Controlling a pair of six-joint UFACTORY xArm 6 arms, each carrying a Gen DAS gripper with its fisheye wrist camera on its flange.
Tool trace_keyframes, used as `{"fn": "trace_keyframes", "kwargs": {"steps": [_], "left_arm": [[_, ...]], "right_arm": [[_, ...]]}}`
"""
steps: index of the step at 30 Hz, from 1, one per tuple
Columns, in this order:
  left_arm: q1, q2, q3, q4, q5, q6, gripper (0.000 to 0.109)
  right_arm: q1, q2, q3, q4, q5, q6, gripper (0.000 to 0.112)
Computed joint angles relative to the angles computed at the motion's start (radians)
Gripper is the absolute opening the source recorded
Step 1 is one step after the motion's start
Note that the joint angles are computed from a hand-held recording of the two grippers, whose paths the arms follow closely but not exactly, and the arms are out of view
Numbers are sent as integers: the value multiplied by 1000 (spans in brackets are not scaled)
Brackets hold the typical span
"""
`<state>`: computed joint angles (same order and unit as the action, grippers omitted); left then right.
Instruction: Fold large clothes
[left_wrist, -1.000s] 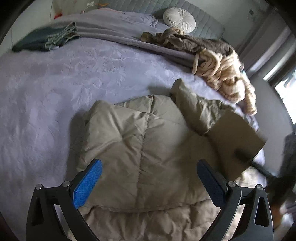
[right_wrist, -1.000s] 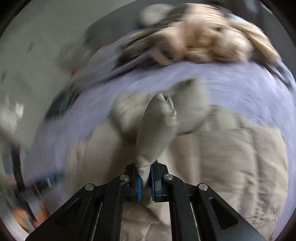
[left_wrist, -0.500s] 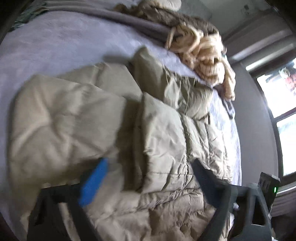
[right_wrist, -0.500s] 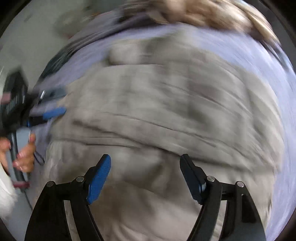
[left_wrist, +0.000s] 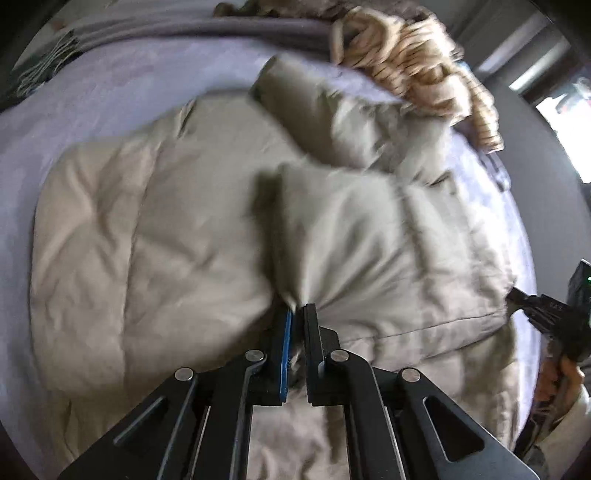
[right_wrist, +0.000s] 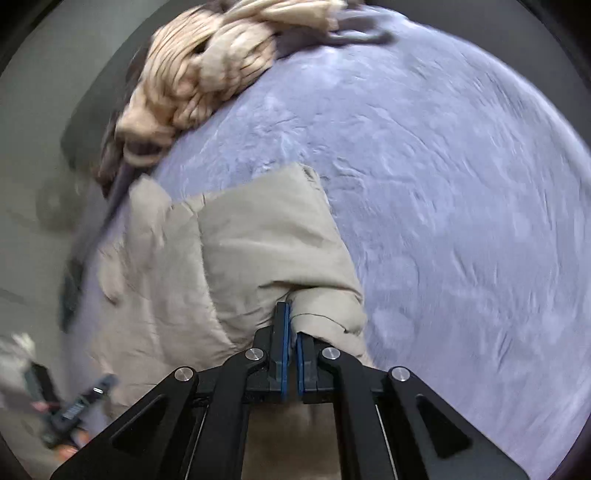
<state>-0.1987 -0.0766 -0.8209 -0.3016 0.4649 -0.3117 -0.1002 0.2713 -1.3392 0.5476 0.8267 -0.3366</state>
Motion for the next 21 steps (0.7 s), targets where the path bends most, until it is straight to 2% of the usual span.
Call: {"fn": "trace_keyframes", "kwargs": {"steps": [2,4,5,6,7,8,9,11,13,15,18,19,21], "left_arm": [[11,-6,8,113,28,-103,8],[20,-29,12,197,40,-174,8],[24,-46,15,245,50,-208,8],[28,-62,20,272,53,-220,8],[34,-85,28,295,51,-232,8],[36,-99,32,302,47,-236,8],[43,-117,36,299,36,-230,8],[52,-135,39,274,19,-195,8],[51,-110,4,238,-2,-149,8],[45,-60,-44,204,-26,-104,8],[21,49,-135,85,-54,-16,8],[11,67,-146,72,-58,-13,8],[0,98,-160,105,-37,-43,8]], "right_arm": [[-13,26,-27,-30,62,16,5],[-48,17,-29,13,134,-33,10],[-58,2,-26,36,168,-85,24],[-68,-19,-18,68,211,-153,50],[-76,-40,-6,93,244,-199,64],[-92,-68,7,135,281,-252,73],[-107,-88,13,174,298,-283,73],[-128,-93,8,235,265,-281,73],[-145,-39,-42,301,211,-212,73],[-152,57,-127,339,201,-123,73],[-153,253,-309,369,288,22,73],[-151,311,-366,375,341,72,70],[-126,366,-431,394,397,91,15]]}}
